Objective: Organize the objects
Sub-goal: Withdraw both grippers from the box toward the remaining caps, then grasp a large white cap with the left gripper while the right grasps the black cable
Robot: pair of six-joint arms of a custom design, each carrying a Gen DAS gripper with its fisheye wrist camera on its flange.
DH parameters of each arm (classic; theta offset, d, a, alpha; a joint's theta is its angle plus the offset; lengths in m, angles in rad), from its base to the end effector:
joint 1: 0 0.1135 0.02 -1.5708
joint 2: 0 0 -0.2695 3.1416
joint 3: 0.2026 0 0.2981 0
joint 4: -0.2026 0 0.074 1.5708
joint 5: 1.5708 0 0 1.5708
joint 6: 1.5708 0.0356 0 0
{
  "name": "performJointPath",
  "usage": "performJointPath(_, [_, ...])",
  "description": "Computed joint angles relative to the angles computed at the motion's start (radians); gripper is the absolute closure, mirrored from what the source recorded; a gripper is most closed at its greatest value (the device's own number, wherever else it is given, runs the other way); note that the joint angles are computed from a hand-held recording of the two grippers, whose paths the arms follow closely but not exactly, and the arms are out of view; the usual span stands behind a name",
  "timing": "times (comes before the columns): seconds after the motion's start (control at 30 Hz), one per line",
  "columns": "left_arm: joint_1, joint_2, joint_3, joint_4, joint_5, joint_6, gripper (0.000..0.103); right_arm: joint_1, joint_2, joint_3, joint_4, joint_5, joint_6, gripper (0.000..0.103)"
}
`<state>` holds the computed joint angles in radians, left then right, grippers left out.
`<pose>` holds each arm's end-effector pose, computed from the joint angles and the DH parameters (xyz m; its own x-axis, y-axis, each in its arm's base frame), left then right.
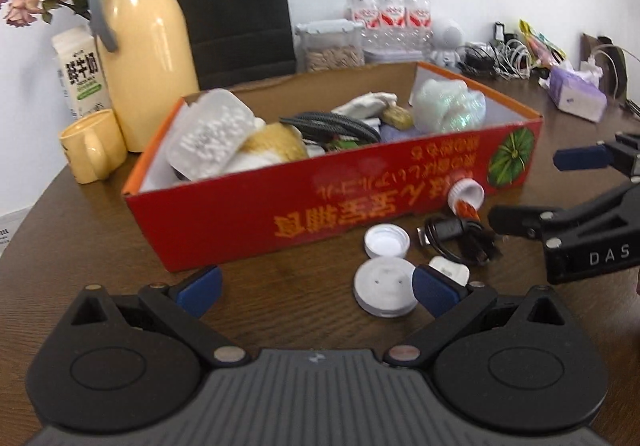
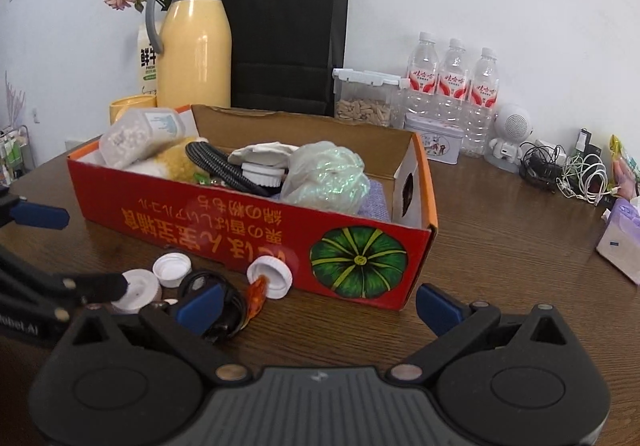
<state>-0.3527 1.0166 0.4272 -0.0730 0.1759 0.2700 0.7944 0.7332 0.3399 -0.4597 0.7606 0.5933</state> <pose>0.2233 -0.0888 0.1631 -0.4310 0.4385 -0.7887 0.6065 0.7879 0.1066 0.1423 0.1099 0.1622 -0.5489 0.0191 -0.8356 0.1300 0.9895 -0.0628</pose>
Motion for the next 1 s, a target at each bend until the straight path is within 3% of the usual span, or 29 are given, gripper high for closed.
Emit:
performJointPath(0.17, [-0.016,0.031,0.001,0.011,-0.001,0.013,0.000,-0.012,0.019,0.004,0.010,-0.020,-0.009,0.000])
performJointPath(0.33, [-0.005,0.060,0.011,0.013,0.045,0.022,0.016,-0.014,0.035,0.007,0.021,-0.037,-0.020,0.000])
performJointPath(0.43, [0.022,0.078,0.023,0.006,0.136,0.029,0.045,-0.014,0.048,0.009,0.032,-0.049,-0.027,0.000])
performJointPath(0.47, [0.028,0.079,0.024,0.002,0.161,0.034,0.062,-0.016,0.052,0.010,0.036,-0.053,-0.030,0.000])
performJointPath(0.83, [0.024,0.056,0.015,0.018,0.124,0.012,0.063,0.028,0.105,0.026,0.075,-0.031,-0.002,0.000])
performJointPath(0.93, [0.034,0.052,0.013,0.021,0.133,0.011,0.063,0.045,0.115,0.033,0.080,-0.010,0.026,0.008])
performJointPath(1.0, [0.035,0.052,0.013,0.023,0.133,0.011,0.063,0.035,0.130,0.042,0.068,-0.014,0.055,0.024])
